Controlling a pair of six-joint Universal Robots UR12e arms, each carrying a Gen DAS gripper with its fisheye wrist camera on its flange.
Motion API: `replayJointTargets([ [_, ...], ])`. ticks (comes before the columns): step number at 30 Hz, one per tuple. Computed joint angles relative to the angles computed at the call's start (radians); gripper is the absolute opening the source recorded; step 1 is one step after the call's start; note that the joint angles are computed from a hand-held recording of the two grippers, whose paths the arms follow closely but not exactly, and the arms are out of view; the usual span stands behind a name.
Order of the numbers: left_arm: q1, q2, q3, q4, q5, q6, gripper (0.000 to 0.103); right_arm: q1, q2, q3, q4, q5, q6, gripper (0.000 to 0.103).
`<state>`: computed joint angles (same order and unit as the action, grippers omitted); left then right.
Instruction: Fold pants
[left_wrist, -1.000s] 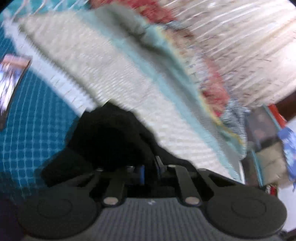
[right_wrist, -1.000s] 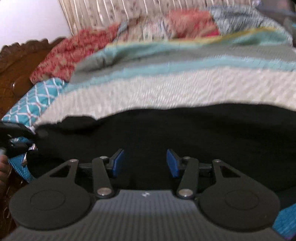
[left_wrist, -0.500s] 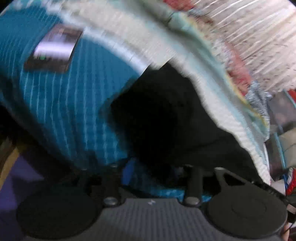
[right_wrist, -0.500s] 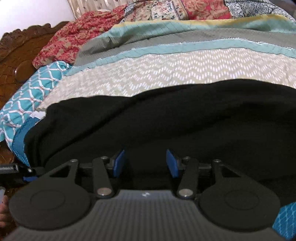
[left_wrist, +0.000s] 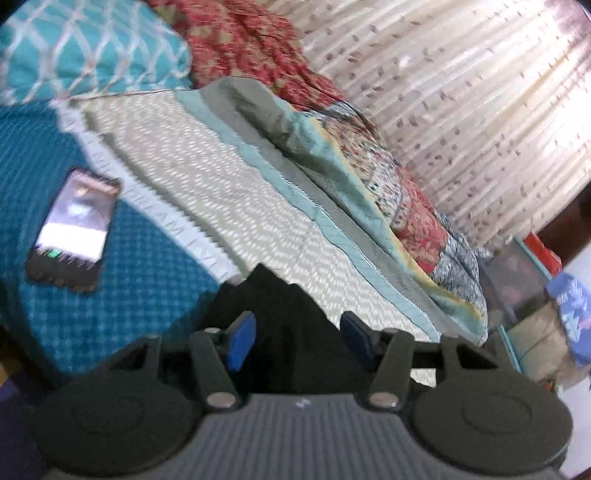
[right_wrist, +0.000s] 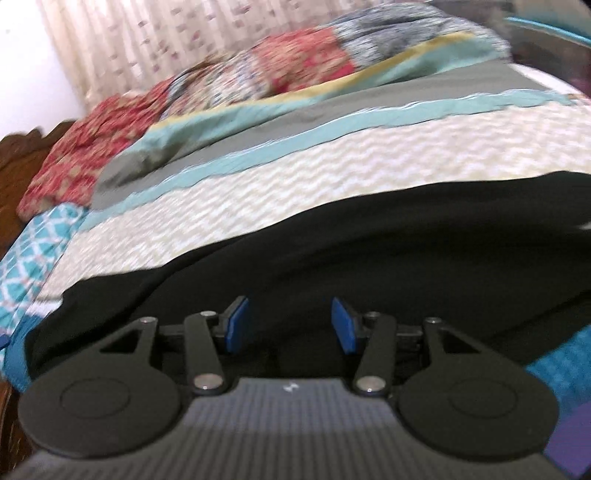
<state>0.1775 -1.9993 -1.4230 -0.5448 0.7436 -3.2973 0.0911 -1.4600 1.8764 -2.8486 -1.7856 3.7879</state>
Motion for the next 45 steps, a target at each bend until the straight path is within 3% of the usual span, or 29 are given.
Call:
replayJointTargets([
  [2, -0.023, -0.012, 0.02, -0.03, 0.011, 0.059, 0.05, -0.004, -0.017, 0.017, 0.0, -0.049, 0.038, 0.052],
  [5, -0.054, -0.031, 0.054, -0.155, 0.029, 0.156, 0.049, -0.012, -0.048, 0.05, -0.014, -0.111, 0.089, 0.052],
  [8, -0.097, -0.057, 0.083, -0.222, 0.226, 0.211, 0.035, -0.017, -0.079, 0.084, -0.007, -0.178, 0.127, 0.052],
  [9, -0.106, -0.071, 0.093, -0.235, 0.282, 0.224, 0.022, -0.018, -0.093, 0.097, 0.003, -0.206, 0.144, 0.052],
  [10, -0.107, -0.079, 0.094, -0.226, 0.295, 0.212, 0.02, -0.02, -0.105, 0.108, 0.017, -0.232, 0.161, 0.052],
  [12, -0.102, -0.081, 0.106, -0.243, 0.278, 0.169, 0.02, -0.027, -0.135, 0.134, 0.055, -0.287, 0.212, 0.052],
  [19, -0.107, -0.064, 0.117, -0.276, 0.29, 0.151, 0.032, -0.067, -0.228, 0.239, 0.089, -0.468, 0.424, 0.053],
  [24, -0.126, -0.059, 0.126, -0.287, 0.342, 0.169, 0.038, -0.108, -0.24, 0.275, 0.044, -0.48, 0.459, 0.053],
  [30, -0.141, -0.049, 0.13, -0.303, 0.384, 0.18, 0.041, -0.197, -0.235, 0.313, -0.066, -0.367, 0.539, 0.054],
  [31, -0.143, -0.048, 0.13, -0.305, 0.392, 0.179, 0.041, -0.212, -0.248, 0.324, -0.075, -0.334, 0.534, 0.053],
  [32, -0.146, -0.048, 0.132, -0.307, 0.4, 0.176, 0.042, -0.228, -0.249, 0.324, -0.079, -0.292, 0.526, 0.039],
  [33, -0.148, -0.049, 0.133, -0.311, 0.41, 0.17, 0.042, -0.246, -0.249, 0.322, -0.077, -0.242, 0.509, 0.008],
  [34, -0.15, -0.049, 0.135, -0.315, 0.417, 0.165, 0.042, -0.256, -0.25, 0.315, -0.062, -0.215, 0.486, 0.009],
  [36, -0.155, -0.049, 0.137, -0.318, 0.433, 0.158, 0.042, -0.242, -0.241, 0.299, -0.087, -0.264, 0.428, 0.008],
  [41, -0.169, -0.049, 0.142, -0.324, 0.465, 0.171, 0.044, -0.203, -0.197, 0.306, -0.443, -0.392, 0.18, 0.008],
  [43, -0.174, -0.05, 0.143, -0.326, 0.476, 0.18, 0.045, -0.206, -0.192, 0.318, -0.416, -0.431, 0.2, 0.008],
  [45, -0.178, -0.051, 0.145, -0.333, 0.486, 0.191, 0.045, -0.247, -0.218, 0.339, -0.235, -0.375, 0.352, 0.009],
])
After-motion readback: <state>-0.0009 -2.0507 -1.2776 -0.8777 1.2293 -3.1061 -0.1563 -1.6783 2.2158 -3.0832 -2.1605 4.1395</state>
